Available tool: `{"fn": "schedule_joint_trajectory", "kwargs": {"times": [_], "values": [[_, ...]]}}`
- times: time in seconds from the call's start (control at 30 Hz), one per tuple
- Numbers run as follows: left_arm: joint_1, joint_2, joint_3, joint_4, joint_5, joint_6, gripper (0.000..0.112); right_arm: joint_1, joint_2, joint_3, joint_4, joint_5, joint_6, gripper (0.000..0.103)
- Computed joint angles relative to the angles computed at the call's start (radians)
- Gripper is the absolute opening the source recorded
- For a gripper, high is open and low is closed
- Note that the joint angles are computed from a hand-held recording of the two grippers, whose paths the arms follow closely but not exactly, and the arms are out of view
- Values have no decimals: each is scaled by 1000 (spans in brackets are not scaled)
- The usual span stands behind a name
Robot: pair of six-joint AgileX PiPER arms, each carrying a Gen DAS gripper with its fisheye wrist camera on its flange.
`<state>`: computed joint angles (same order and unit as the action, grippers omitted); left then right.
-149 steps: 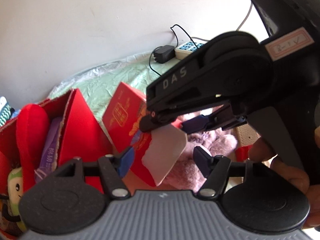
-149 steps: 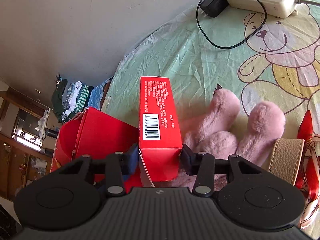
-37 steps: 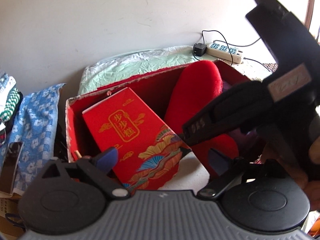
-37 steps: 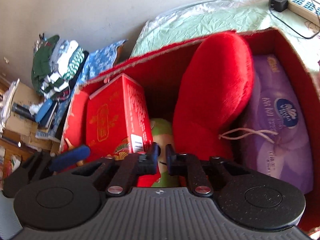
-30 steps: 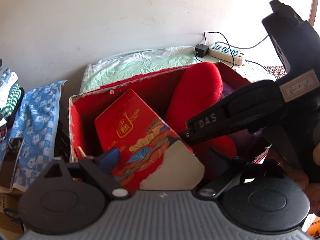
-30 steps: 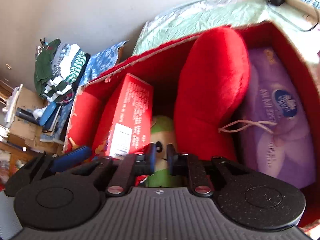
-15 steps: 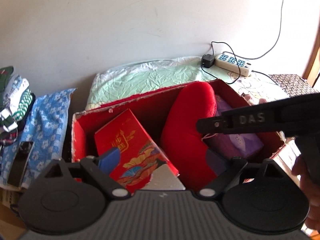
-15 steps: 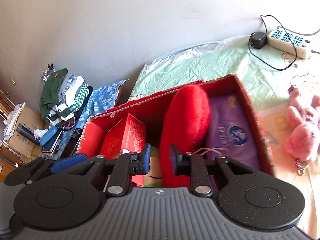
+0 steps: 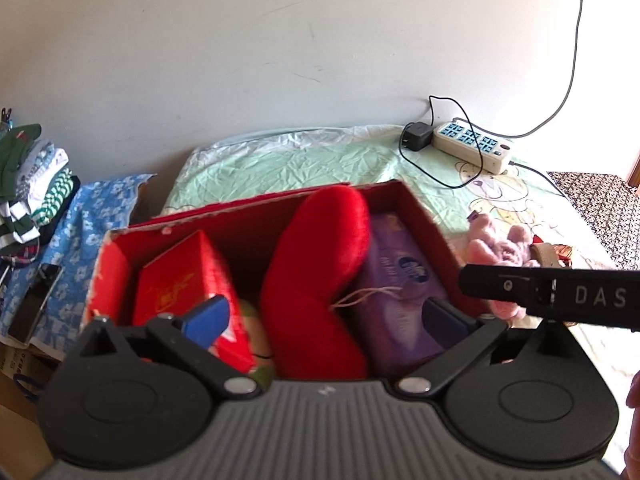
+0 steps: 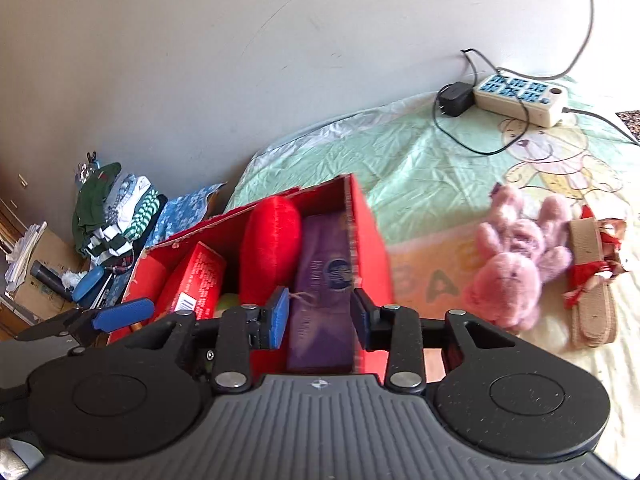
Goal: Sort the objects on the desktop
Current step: 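Move the right tool away from the box toward the beige strap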
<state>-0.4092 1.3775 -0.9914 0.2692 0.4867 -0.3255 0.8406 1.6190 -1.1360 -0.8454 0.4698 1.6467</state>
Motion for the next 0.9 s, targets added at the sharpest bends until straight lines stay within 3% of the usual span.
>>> {"fn": "schedule_joint_trajectory", "kwargs": {"times": [0.13,0.27,0.47,0.63,0.8,0.9], "values": [[-148,32,-33,254,51,-300,102,-13,-87,103,-82,13,72,49],[-257,74,-72,366,96,-468,102,-49,-179,201,-123,-2,97,51],[-386,165,-163,416,190,-608,102,-114,-292,322,-126,-28,69,55],[-475,258,-239,421,242,-666,102,-193,-367,404,-44,-87,-12,57],[-559,344,-280,551,307,-820,102,-263,-411,460,59,-124,-123,59],[-546,339,-276,493,231,-778,102,-322,-426,494,146,-152,-199,60]]}}
